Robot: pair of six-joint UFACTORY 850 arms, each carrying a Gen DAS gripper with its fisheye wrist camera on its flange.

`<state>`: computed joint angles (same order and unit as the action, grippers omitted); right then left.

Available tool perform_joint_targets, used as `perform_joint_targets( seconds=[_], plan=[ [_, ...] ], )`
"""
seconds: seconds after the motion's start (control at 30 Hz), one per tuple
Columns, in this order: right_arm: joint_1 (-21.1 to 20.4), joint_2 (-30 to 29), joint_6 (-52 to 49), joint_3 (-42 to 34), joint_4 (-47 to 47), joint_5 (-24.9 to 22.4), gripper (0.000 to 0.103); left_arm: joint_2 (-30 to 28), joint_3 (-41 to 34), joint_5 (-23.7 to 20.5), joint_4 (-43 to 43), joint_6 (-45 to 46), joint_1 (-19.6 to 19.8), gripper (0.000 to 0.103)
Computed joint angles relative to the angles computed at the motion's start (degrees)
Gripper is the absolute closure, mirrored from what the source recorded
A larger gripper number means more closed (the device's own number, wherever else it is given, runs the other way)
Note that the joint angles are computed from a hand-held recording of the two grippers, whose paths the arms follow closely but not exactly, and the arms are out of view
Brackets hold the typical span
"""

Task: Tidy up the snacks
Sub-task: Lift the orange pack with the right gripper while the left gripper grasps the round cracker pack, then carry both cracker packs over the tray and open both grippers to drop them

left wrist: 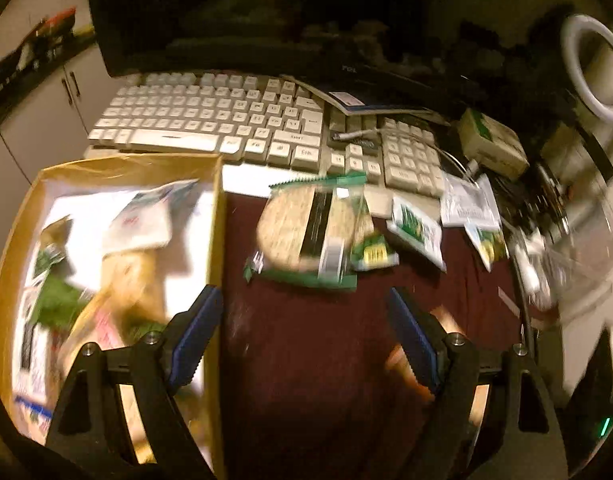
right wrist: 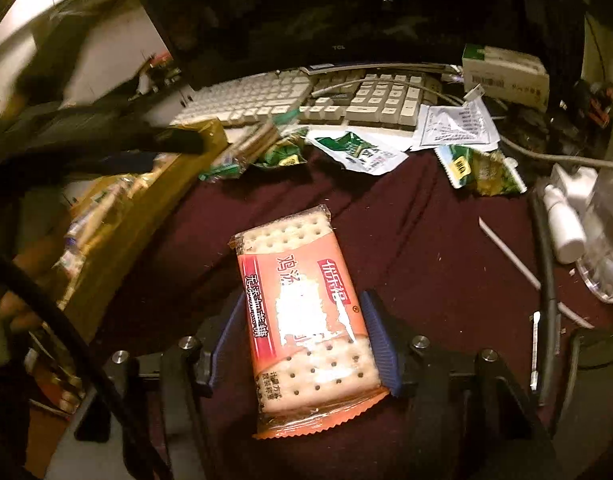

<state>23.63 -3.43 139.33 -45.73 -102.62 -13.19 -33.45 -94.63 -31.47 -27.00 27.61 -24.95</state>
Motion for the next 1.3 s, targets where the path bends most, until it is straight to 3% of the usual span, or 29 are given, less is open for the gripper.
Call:
perform_joint_targets(
  seconds=[0.2,0.3,0.43,0.5,0.7,0.87,0.97,1.07,1.13,1.3],
  plan=[
    [-0.7,0.5,9.9,0.6,-9.8,1.7,0.045,-12.1,-17.7,-8.8,12.7,-13.7,-2.0,0.019],
    [-1.0,0.3,13.2,0.4,-13.6,2.5,0.044,-13.7,-19.6,-9.7,11.8,-13.3,-1.9,0.019],
    [-0.8,0.6,10.4,0.3,-11.0,2.4,0.043,-16.4,-23.3,-13.2,10.2,-11.8,-1.5,0.019],
    [-0.8,0.1,6.2,-0.3,-7.3,2.2,0.043,-16.3,-23.1,-13.3,10.0,-11.9,-1.5,0.024],
    [0.1,-0.3,-5.8,-0.9,3.6,0.6,0.046,-11.7,-15.6,-9.9,11.2,-10.0,-1.4,0.029],
    [0.2,-0.1,-5.5,-0.7,3.5,0.0,0.047,0.6,2.8,-1.4,3.6,0.6,-0.1,0.029],
    [0.2,0.7,-1.7,0.2,1.1,-0.5,0.048,9.5,16.2,4.6,-5.9,11.0,1.2,0.029],
    [-0.2,1.3,4.0,1.0,-3.4,0.1,0.048,15.5,25.0,8.6,-16.9,21.2,1.7,0.029],
    [-0.4,1.8,7.6,1.5,-6.4,0.0,0.048,17.7,28.3,9.3,-22.9,26.3,1.9,0.029],
    [-0.6,3.8,22.9,3.8,-20.0,-1.8,0.049,19.7,30.4,8.3,-28.3,29.6,2.2,0.029]
  ],
)
